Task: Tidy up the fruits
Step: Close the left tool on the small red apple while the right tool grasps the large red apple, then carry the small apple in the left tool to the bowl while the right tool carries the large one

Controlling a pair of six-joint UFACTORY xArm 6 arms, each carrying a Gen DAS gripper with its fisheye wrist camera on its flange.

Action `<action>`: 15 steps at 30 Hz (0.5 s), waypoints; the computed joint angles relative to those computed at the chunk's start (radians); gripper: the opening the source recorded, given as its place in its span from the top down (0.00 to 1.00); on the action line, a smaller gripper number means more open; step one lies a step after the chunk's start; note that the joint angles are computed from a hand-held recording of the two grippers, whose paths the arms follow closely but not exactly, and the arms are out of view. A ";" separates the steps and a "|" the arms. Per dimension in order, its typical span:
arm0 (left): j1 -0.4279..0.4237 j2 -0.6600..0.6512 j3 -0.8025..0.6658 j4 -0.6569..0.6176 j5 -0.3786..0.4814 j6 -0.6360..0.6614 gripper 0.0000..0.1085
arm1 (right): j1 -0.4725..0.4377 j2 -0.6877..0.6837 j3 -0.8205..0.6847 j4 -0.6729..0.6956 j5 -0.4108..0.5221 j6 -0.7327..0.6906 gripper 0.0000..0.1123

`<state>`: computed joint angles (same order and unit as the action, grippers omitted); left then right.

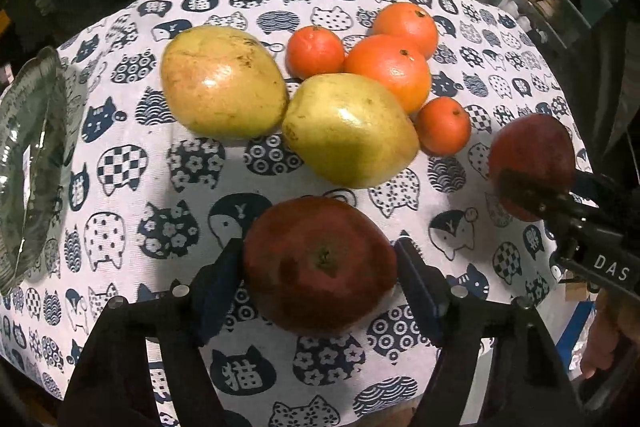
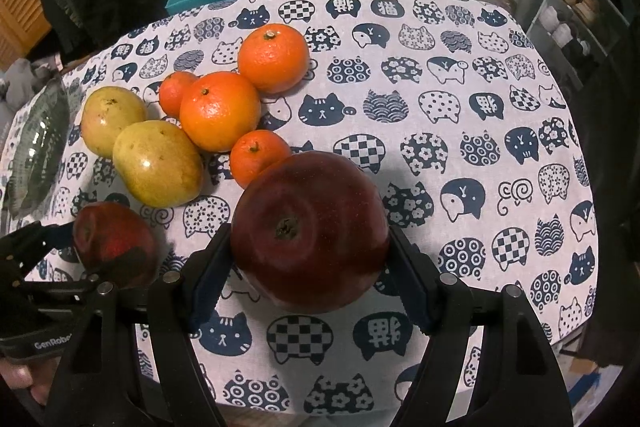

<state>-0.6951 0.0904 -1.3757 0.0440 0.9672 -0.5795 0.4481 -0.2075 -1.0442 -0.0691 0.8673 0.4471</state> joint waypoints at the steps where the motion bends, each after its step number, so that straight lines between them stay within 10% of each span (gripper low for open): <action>1: 0.000 -0.002 0.001 0.014 0.005 -0.010 0.30 | 0.001 0.001 -0.002 -0.003 -0.001 0.002 0.33; 15: 0.038 -0.090 0.021 0.129 0.034 -0.094 0.30 | 0.033 -0.014 -0.052 -0.083 -0.020 0.038 0.33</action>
